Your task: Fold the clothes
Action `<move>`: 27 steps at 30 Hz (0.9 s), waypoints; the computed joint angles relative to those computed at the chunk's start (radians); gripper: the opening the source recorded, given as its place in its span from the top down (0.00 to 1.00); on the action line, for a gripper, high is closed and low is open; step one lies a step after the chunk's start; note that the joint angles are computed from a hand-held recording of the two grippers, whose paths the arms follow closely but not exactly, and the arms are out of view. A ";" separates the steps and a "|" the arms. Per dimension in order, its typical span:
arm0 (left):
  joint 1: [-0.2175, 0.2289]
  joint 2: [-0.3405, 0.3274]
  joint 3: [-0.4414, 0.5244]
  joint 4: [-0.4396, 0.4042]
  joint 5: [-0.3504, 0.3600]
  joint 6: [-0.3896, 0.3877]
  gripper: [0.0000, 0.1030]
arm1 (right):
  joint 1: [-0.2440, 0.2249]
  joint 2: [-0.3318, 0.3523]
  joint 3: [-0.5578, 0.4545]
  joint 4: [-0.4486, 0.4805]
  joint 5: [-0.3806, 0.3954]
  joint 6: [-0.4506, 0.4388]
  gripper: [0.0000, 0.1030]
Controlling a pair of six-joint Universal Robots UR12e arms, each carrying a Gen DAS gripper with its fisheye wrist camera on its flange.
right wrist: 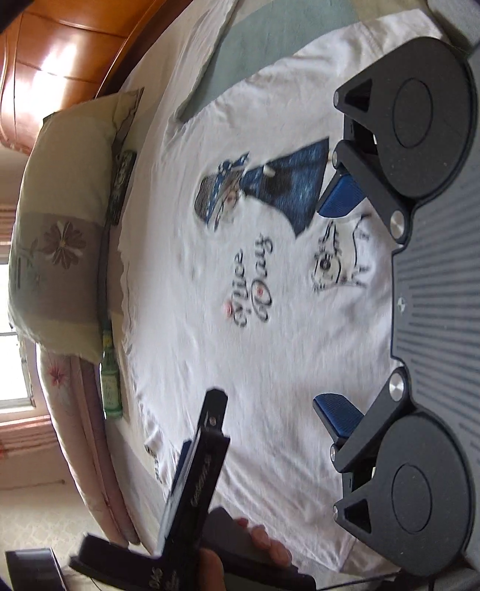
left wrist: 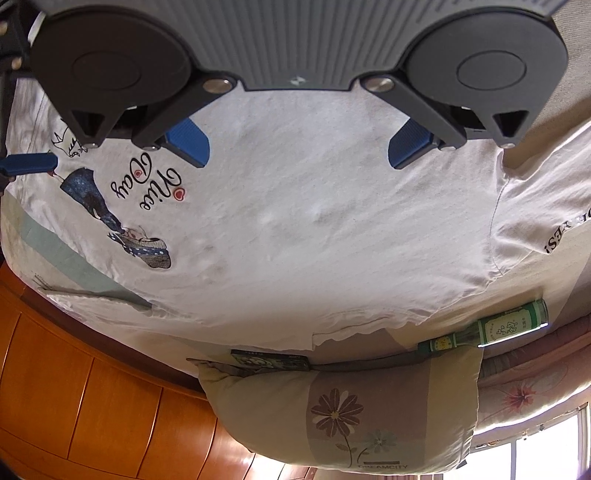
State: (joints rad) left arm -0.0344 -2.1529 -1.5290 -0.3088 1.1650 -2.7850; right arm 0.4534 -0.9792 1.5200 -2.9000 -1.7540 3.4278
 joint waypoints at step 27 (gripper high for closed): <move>-0.020 -0.001 -0.001 -0.037 0.017 0.063 0.01 | 0.015 -0.053 0.092 0.027 0.049 -0.186 0.00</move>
State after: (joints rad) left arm -0.0543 -2.1541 -1.5303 -0.3458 1.1817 -2.7219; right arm 0.4687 -1.0321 1.6116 -2.8728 -1.7053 3.2422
